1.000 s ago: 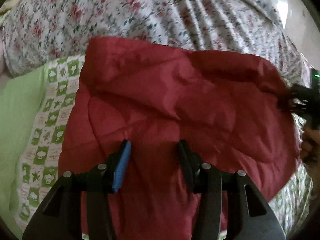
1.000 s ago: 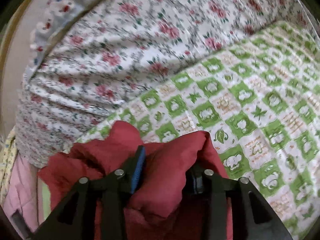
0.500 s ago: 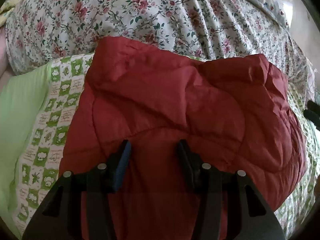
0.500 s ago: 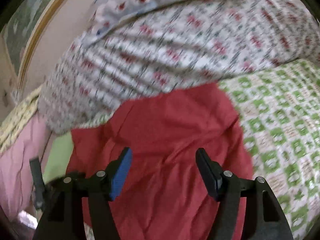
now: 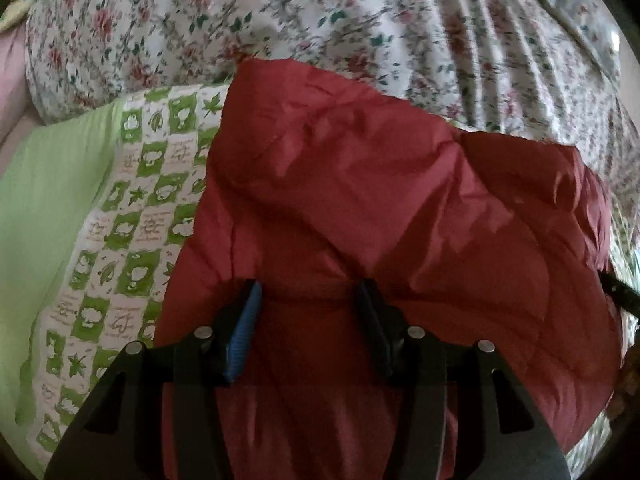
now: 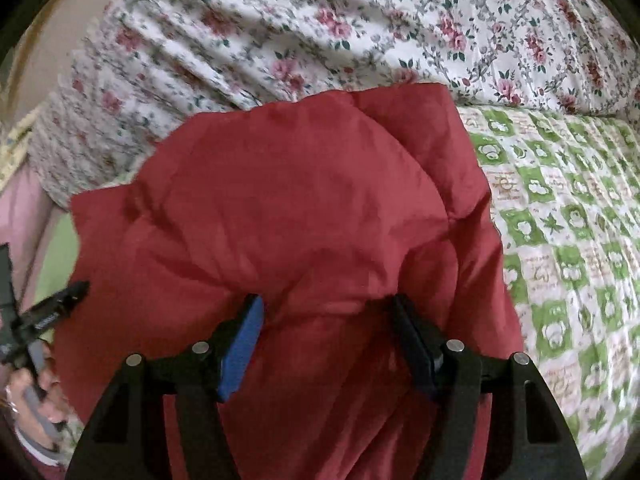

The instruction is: Fold large clothes

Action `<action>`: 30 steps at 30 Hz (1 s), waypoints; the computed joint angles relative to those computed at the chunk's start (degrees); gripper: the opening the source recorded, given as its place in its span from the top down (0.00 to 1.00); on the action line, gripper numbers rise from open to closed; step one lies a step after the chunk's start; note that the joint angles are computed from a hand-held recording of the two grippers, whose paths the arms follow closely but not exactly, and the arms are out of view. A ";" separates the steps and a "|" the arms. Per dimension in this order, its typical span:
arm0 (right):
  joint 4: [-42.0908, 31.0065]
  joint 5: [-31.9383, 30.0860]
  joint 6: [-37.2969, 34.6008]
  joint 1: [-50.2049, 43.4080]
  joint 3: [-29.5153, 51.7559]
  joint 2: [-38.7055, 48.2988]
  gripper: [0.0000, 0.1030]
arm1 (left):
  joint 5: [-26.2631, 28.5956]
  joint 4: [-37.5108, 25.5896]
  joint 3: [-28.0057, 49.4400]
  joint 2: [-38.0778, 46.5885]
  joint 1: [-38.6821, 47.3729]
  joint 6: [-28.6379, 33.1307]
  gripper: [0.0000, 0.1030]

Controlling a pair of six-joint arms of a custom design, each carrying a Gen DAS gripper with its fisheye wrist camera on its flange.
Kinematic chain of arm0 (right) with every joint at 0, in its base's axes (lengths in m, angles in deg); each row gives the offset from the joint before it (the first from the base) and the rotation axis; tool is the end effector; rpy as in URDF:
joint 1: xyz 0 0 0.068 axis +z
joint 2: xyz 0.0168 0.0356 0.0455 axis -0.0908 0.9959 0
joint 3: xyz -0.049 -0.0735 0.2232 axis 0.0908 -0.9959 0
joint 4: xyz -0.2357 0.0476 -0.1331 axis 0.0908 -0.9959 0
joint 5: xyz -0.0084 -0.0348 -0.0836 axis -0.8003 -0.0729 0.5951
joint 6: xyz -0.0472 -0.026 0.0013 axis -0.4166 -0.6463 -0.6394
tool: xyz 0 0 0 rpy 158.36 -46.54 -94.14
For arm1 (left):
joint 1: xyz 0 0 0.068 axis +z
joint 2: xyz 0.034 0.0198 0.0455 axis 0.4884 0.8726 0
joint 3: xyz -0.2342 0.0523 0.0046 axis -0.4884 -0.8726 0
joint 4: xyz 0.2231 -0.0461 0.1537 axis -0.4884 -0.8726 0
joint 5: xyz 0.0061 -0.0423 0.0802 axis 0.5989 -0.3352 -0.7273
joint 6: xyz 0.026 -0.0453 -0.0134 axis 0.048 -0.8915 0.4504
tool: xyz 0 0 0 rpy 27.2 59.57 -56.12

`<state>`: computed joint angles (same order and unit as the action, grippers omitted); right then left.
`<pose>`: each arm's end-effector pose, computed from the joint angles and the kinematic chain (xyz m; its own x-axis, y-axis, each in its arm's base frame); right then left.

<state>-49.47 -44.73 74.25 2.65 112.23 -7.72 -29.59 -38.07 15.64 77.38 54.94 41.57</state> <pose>0.2237 0.0356 0.1033 -0.8471 0.1540 -0.5086 0.0228 0.9668 0.2546 0.2501 0.1072 0.1307 -0.7885 -0.0018 -0.6151 0.0436 0.9973 -0.0588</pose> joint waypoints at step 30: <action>-9.11 -9.23 -3.24 -9.51 -3.19 -14.01 0.26 | 14.24 -13.55 7.01 1.62 16.85 9.50 0.34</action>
